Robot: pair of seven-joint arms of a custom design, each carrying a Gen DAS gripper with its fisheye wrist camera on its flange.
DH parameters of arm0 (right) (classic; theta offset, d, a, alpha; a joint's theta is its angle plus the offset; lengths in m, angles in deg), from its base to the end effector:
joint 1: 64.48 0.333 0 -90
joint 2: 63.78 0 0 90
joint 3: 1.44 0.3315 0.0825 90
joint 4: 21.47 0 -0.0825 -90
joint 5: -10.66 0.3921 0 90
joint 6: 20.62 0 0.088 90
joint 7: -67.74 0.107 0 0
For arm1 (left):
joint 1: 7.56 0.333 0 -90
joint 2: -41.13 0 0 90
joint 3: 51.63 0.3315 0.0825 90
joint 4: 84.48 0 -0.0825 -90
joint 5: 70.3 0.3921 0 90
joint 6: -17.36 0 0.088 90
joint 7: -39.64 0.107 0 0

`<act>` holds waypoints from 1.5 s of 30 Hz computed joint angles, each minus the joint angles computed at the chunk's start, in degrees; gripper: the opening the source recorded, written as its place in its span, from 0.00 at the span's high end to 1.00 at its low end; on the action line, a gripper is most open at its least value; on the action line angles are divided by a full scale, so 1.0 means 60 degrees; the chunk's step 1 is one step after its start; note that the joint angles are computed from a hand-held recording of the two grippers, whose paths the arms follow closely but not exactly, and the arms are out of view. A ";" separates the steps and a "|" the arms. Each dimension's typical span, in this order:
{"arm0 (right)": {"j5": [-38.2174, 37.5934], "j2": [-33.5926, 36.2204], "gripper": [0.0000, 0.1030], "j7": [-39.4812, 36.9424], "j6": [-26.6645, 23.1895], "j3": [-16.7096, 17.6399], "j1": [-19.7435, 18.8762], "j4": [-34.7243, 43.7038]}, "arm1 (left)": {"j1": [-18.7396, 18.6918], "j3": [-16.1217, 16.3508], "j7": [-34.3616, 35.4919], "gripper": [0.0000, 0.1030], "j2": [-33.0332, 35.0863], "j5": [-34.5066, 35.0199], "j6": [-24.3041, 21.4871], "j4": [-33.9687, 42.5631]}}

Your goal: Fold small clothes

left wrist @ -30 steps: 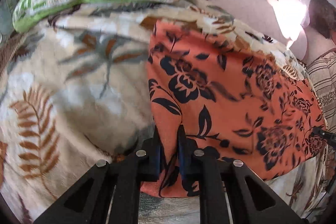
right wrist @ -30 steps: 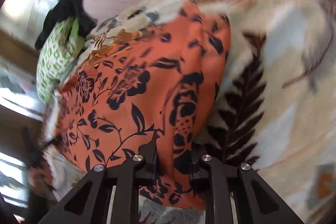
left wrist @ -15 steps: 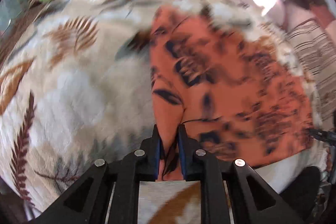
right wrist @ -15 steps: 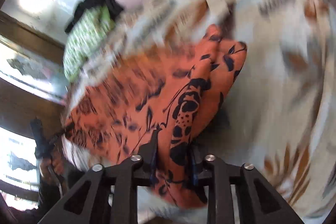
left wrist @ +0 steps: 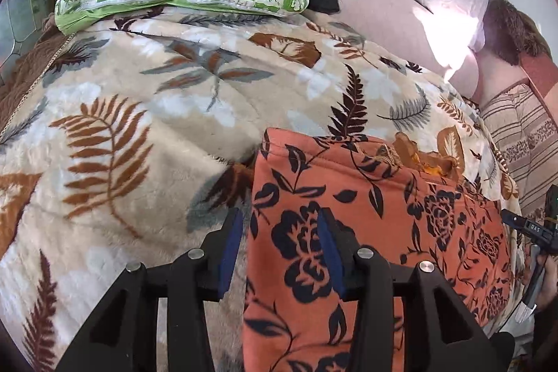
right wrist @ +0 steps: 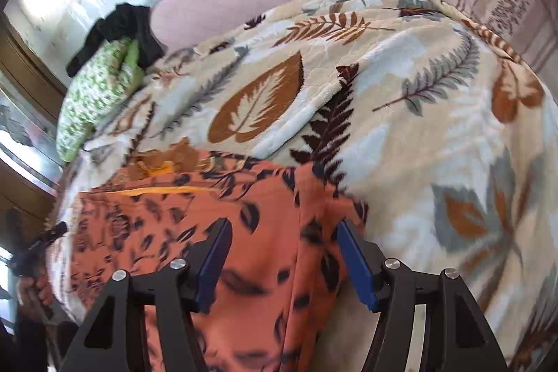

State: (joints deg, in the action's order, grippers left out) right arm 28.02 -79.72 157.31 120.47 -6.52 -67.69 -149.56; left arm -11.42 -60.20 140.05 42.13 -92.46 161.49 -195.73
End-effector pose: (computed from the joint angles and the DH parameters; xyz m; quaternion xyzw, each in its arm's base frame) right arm 0.5056 -0.0777 0.5513 -0.5591 0.7808 -0.0993 0.2607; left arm 0.5998 -0.1283 0.5460 -0.6211 0.7201 -0.2996 0.0776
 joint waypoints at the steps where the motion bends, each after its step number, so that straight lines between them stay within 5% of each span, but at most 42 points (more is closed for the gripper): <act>1: -0.0101 0.0152 0.36 0.0030 -0.0051 0.0032 -0.0010 0.0105 | -0.0007 -0.0009 -0.0038 0.56 0.0136 -0.0023 -0.0027 0.0125; 5: -0.0200 0.0141 0.42 0.0012 -0.0123 0.0035 -0.0024 -0.0012 | 0.0023 -0.0098 -0.0444 0.52 0.0789 0.0356 -0.0201 0.0744; 8: -0.0139 0.0050 0.58 -0.0012 0.0011 -0.0002 -0.0037 -0.0146 | 0.0126 -0.0244 -0.0397 0.53 0.1034 0.0351 -0.0148 0.0971; 9: -0.0191 0.0090 0.64 0.0005 -0.0123 -0.0002 -0.0054 -0.0097 | 0.0136 -0.0298 -0.0298 0.58 0.1069 0.0379 -0.0054 0.1004; 11: -0.0191 0.0312 0.70 -0.0106 -0.0428 -0.0040 -0.0036 0.0081 | 0.0034 -0.0289 -0.0663 0.90 0.1130 0.1082 0.0078 0.1087; 15: -0.0308 0.0349 0.92 -0.0057 -0.0105 0.0036 -0.0040 0.0115 | 0.0078 -0.0379 -0.0699 0.97 0.1011 0.1275 0.0256 0.1080; 20: -0.1224 -0.0656 0.93 0.0410 0.0717 0.0362 -0.0289 -0.0359 | -0.0006 -0.0405 -0.0253 0.97 0.0453 0.1028 0.1421 0.0589; 24: -0.0939 -0.0194 0.92 0.0614 0.0586 0.0045 -0.0358 -0.0342 | -0.0263 -0.0209 -0.1786 0.96 0.1647 0.2788 0.0270 0.1695; 26: -0.0459 0.0311 0.92 0.0327 0.0313 -0.0183 -0.0256 -0.0197 | -0.0403 -0.0083 -0.2571 0.85 0.2066 0.3743 -0.0235 0.2051; 33: -0.1290 -0.0934 0.90 0.1444 0.0902 0.0302 -0.0529 -0.0956 | 0.0058 -0.0296 -0.1959 0.58 0.0353 0.3020 0.1420 0.0387; 36: 0.0725 -0.1666 0.90 0.0379 0.0554 -0.0451 0.0567 -0.1138 | -0.0107 -0.0273 -0.0731 0.44 -0.0495 0.1761 0.1515 -0.0331; 39: 0.3092 -0.1541 0.90 -0.1257 -0.0815 -0.1382 0.1682 -0.0937 | -0.0640 -0.0079 0.0557 0.37 -0.1126 0.0494 0.1337 -0.0990; 41: 0.3261 -0.1003 0.90 -0.1222 -0.1203 -0.1340 0.1472 -0.0841 | -0.0925 -0.0049 0.0839 0.30 -0.1116 0.0237 0.1375 -0.1272; 43: 0.2290 -0.0612 0.89 0.0480 -0.0684 -0.0752 0.0422 -0.1075 | -0.0865 -0.0263 -0.0459 0.30 -0.0764 0.1779 0.0904 -0.1212; 45: 0.2942 -0.0869 0.90 0.1025 -0.0113 -0.0865 0.0173 -0.1455 | -0.0833 -0.0316 -0.1498 0.30 -0.0434 0.2799 0.0417 -0.1058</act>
State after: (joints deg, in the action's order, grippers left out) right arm 45.67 -84.93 163.46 119.79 -11.70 -66.65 -158.29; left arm -16.42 -62.10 131.07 39.52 -75.67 163.99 -202.08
